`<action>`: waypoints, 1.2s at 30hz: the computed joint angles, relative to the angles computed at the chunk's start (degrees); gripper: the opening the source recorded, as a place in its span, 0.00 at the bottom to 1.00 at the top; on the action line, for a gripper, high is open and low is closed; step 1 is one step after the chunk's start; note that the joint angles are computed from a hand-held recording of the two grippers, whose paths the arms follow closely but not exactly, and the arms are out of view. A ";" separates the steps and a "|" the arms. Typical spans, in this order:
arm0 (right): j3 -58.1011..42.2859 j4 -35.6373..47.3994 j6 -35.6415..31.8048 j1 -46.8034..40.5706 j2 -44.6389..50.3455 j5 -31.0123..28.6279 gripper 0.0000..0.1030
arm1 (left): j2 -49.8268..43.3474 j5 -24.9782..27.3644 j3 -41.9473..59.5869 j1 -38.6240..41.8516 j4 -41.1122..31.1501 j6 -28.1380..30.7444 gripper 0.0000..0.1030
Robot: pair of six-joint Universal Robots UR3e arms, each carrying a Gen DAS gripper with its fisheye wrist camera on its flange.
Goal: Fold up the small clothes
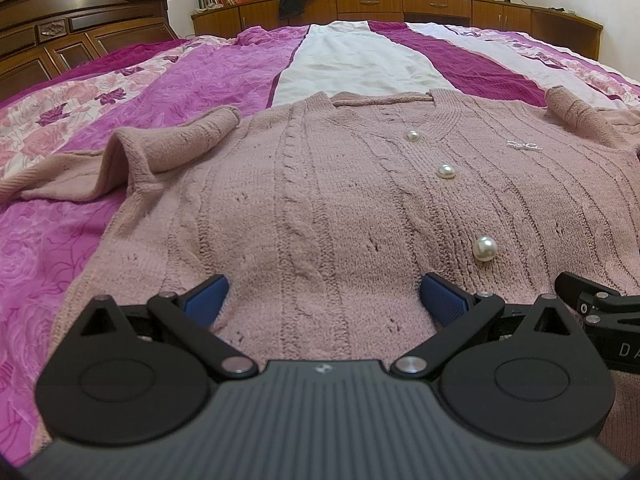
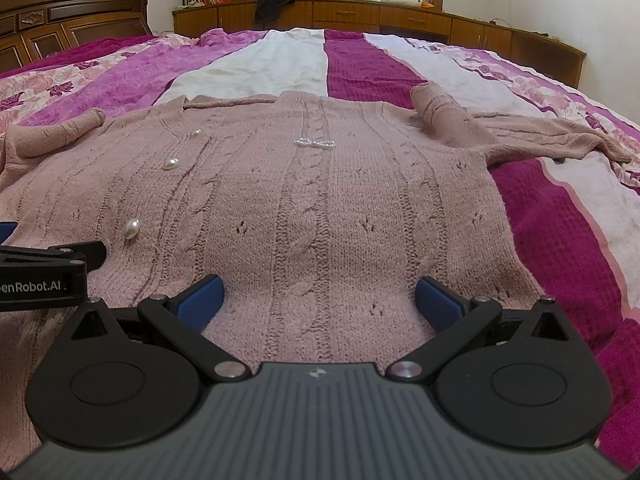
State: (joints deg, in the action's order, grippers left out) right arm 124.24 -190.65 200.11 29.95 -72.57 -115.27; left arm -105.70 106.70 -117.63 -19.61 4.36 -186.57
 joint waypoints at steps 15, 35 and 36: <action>-0.22 1.98 -0.33 -0.97 -1.12 1.44 1.00 | 0.70 0.32 2.54 -0.04 -4.80 -0.22 1.00; 5.38 13.72 -5.58 -13.99 -20.57 20.25 1.00 | 8.54 -5.17 8.13 2.50 -23.11 -0.78 1.00; 5.69 14.13 -6.22 -15.26 -21.77 21.33 1.00 | 8.79 -5.64 8.65 2.69 -23.78 -0.83 1.00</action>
